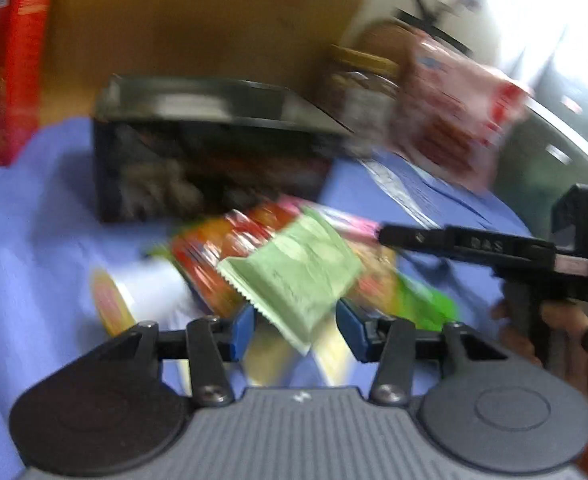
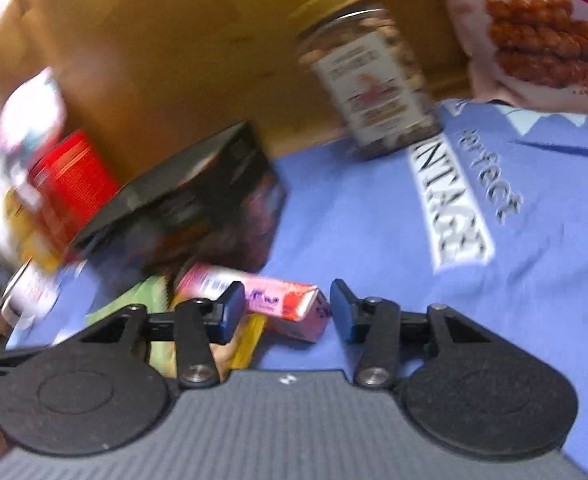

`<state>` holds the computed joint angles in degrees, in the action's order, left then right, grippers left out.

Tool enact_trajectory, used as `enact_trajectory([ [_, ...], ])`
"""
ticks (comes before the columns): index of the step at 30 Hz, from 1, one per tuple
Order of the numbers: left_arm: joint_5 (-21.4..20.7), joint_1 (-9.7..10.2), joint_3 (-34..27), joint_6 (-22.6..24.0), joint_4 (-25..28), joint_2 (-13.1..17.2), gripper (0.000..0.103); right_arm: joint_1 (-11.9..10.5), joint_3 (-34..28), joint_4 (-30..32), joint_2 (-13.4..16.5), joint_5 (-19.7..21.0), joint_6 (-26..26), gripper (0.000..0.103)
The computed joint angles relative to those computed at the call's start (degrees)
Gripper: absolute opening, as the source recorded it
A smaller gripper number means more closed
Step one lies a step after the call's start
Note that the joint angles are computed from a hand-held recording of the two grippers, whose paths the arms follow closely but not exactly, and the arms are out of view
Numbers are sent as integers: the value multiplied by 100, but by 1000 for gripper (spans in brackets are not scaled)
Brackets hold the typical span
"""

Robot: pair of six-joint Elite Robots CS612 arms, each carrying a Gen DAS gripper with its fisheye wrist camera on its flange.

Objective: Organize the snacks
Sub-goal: 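Move the left gripper to the small pink box and grasp it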

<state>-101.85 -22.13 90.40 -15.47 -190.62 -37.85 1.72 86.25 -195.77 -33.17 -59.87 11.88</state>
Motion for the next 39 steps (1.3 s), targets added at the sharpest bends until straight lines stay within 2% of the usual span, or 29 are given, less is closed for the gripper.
enact_trajectory([
  [2, -35, -34, 276, 134, -585, -93, 58, -12, 462, -780, -144, -426, 38, 51],
  [3, 160, -82, 387, 195, -942, -125, 67, -20, 679, -1063, -211, -638, 137, 53],
  [4, 448, -142, 458, 214, -1232, -147, 71, -47, 890, -1222, -278, -726, 239, 55],
  [6, 802, -219, 489, 138, -1576, -152, 71, -76, 1227, -1359, -400, -887, 270, 55],
  [7, 796, -229, 456, 16, -1653, -136, 71, -67, 1366, -1437, -452, -1019, 261, 55],
  [13, 233, -259, 368, -451, -1526, -102, 71, -86, 1953, -1936, -701, -1253, 210, 55],
  [16, 197, -307, 449, -404, -1536, -119, 71, -103, 1920, -1940, -674, -1140, 251, 55],
  [18, 277, -347, 512, -393, -1459, -150, 71, -51, 1915, -1744, -695, -1218, 182, 54],
  [23, 358, -324, 588, -414, -1376, -173, 71, 239, 1826, -1455, -691, -1718, -615, 54],
  [27, 415, -274, 595, -503, -1353, -182, 71, 382, 1619, -1217, -641, -1581, -1092, 55],
  [29, 356, -233, 571, -562, -1322, -183, 71, 436, 1486, -1093, -600, -1327, -1296, 56],
  [31, 248, -191, 536, -612, -1306, -185, 69, 454, 1391, -971, -570, -906, -1480, 56],
  [33, 101, -134, 477, -615, -1274, -189, 69, 399, 1367, -824, -591, -562, -1661, 55],
  [35, -55, -83, 395, -575, -1205, -186, 69, 285, 1442, -882, -644, -354, -1506, 54],
  [37, -171, -46, 256, -470, -1054, -161, 69, 89, 1538, -1112, -676, -190, -1108, 54],
  [39, -150, -48, 45, -376, -767, -104, 71, -36, 1542, -1237, -682, -269, -687, 55],
])
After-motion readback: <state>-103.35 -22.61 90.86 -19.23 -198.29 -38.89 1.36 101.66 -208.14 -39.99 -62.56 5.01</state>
